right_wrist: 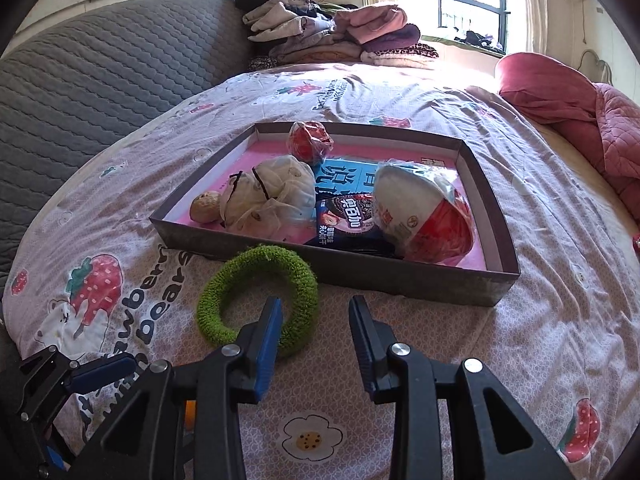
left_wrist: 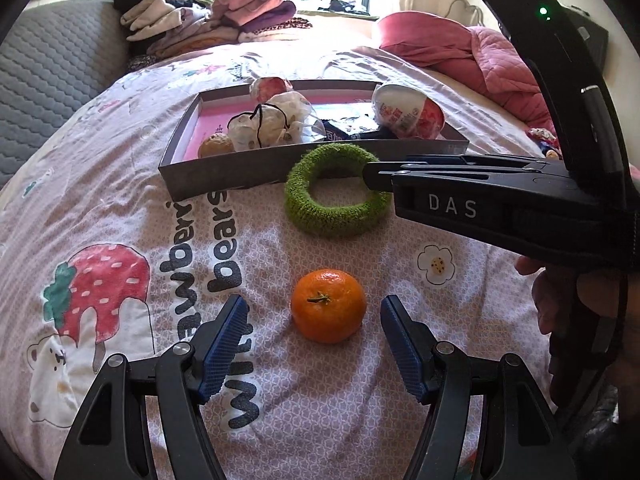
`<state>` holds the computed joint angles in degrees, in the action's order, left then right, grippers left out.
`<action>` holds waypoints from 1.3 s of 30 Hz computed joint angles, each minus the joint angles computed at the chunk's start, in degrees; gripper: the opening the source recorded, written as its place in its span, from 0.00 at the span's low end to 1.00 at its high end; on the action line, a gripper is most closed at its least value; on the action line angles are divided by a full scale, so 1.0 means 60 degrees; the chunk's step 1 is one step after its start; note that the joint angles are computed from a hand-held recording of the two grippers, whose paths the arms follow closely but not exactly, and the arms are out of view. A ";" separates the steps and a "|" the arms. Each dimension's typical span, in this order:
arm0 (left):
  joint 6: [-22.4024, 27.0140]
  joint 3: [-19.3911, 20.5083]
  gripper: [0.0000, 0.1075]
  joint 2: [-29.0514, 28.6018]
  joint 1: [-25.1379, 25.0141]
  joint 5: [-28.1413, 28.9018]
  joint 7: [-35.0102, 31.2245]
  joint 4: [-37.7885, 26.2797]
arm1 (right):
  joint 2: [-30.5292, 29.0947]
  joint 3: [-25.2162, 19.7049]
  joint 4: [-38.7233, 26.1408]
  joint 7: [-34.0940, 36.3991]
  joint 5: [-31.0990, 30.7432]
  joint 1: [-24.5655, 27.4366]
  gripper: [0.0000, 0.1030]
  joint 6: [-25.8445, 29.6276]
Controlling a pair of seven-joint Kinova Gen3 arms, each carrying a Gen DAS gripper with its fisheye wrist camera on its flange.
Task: Organize objects
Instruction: 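Close left gripper on the tangerine while right gripper closes on the green fuzzy ring, then lift and carry the tangerine over the tray with left gripper while right gripper carries the ring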
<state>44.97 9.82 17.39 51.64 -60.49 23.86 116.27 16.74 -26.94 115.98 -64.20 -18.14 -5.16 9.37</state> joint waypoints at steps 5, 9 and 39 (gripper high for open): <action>-0.0213 -0.0133 0.66 0.0145 -0.0100 -0.0114 0.0128 -0.0021 | 0.0390 -0.0090 -0.0164 0.0051 0.0042 0.0058 0.34 -0.0105; -0.0396 -0.0228 0.62 0.0216 -0.0178 -0.0100 0.0150 -0.0016 | 0.0549 -0.0004 -0.0229 -0.0158 0.0256 -0.0066 0.34 -0.0125; -0.0020 -0.0071 0.36 -0.0223 -0.0337 -0.0479 0.0177 -0.0045 | 0.0222 -0.3876 0.0209 0.0178 0.0430 0.3635 0.13 -0.0895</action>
